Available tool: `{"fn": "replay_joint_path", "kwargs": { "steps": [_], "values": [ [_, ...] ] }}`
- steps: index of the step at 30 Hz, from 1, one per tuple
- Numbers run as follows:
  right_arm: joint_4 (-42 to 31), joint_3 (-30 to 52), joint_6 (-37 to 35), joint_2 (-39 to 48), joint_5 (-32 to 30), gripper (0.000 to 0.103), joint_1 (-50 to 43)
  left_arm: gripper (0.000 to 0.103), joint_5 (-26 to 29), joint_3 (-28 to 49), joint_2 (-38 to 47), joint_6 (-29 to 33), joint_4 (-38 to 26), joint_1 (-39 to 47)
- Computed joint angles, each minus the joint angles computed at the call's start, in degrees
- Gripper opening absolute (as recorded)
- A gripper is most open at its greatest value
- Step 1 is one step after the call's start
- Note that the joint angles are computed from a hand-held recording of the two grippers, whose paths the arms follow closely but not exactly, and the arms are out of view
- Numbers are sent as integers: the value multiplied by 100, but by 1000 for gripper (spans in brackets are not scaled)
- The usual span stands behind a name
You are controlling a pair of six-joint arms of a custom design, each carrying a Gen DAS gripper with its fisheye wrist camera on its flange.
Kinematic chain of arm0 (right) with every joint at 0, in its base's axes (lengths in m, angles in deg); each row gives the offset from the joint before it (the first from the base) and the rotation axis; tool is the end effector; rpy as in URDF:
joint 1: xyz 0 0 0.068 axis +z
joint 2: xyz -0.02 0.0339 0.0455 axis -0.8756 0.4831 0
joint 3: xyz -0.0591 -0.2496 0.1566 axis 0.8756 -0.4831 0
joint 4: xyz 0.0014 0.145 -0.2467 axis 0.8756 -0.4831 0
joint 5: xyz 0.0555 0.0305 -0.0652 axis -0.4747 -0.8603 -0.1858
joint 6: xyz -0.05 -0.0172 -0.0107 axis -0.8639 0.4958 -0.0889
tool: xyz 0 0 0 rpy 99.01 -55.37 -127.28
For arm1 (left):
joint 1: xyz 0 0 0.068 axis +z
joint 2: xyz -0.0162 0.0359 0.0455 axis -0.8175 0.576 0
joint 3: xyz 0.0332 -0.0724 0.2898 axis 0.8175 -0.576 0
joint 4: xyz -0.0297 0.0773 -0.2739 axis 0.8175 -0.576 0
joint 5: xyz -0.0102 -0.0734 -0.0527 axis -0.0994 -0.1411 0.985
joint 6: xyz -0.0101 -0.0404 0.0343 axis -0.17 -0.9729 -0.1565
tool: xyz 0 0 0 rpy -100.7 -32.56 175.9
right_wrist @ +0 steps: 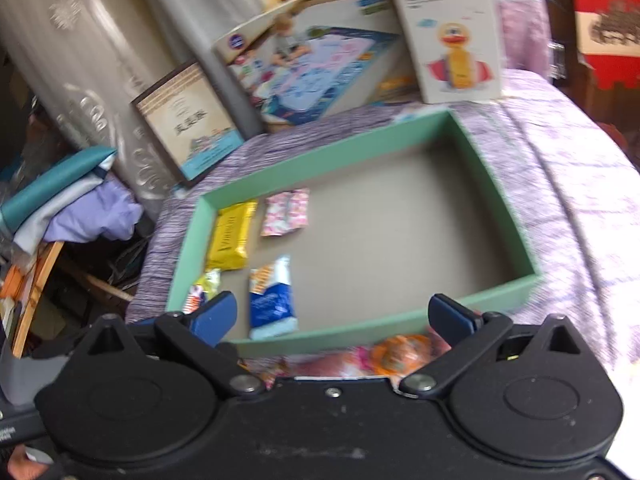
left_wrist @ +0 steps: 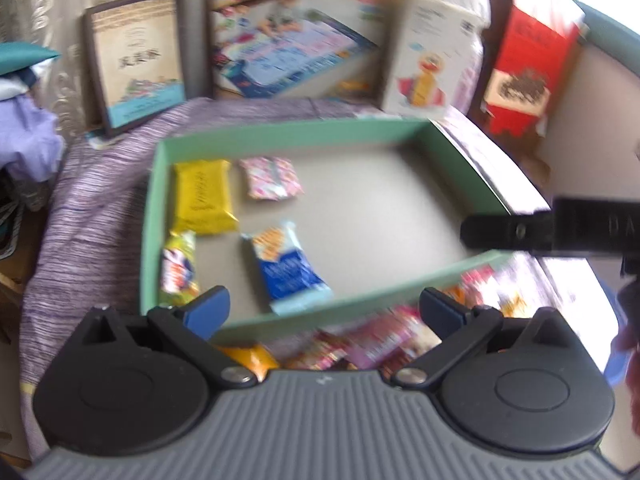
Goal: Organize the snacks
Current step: 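Withdraw both tools from the box toward the remaining snacks, then grasp orange-silver packet with left tool while right grasps yellow biscuit packet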
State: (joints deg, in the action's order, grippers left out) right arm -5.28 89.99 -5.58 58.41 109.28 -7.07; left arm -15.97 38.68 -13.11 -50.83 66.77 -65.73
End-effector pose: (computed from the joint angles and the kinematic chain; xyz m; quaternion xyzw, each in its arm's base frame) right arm 0.2033 0.2552 0.1777 0.1224 0.9211 0.1533 0.3362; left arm 0.2219 -0.0484 0.1680 0.1307 0.9324 -0.0992 0.3219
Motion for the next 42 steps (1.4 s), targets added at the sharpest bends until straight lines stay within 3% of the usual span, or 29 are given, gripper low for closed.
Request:
{"fn": "replay_joint_path", "kwargs": {
  "steps": [11,18,23,27,29,32,38,42],
  "values": [
    [-11,-1604,1437,-1012,216,103,313,103,-562,-251,-53,-175,-264,-1624],
    [133,-2406,2061,-1596,410,103,648,103,-956,-3,764,136,-111,-2896],
    [193,-2853,2526,-1868,454,103,800,102,-1002,265,1443,163,56,-3322],
    [274,-3050,2715,-1848,489,103,913,90,-966,496,1869,166,76,-3537],
    [226,-3054,2780,-1786,566,103,1000,75,-922,568,2036,164,85,-3642],
    [199,-2998,2796,-1664,618,103,1025,54,-856,629,2236,164,105,-3746],
    [284,-2751,2158,-1320,612,97,948,50,-573,508,2167,-195,225,-3463],
    [246,-2294,1124,-828,501,83,764,51,-497,501,2216,-280,195,-3302]
  ]
}}
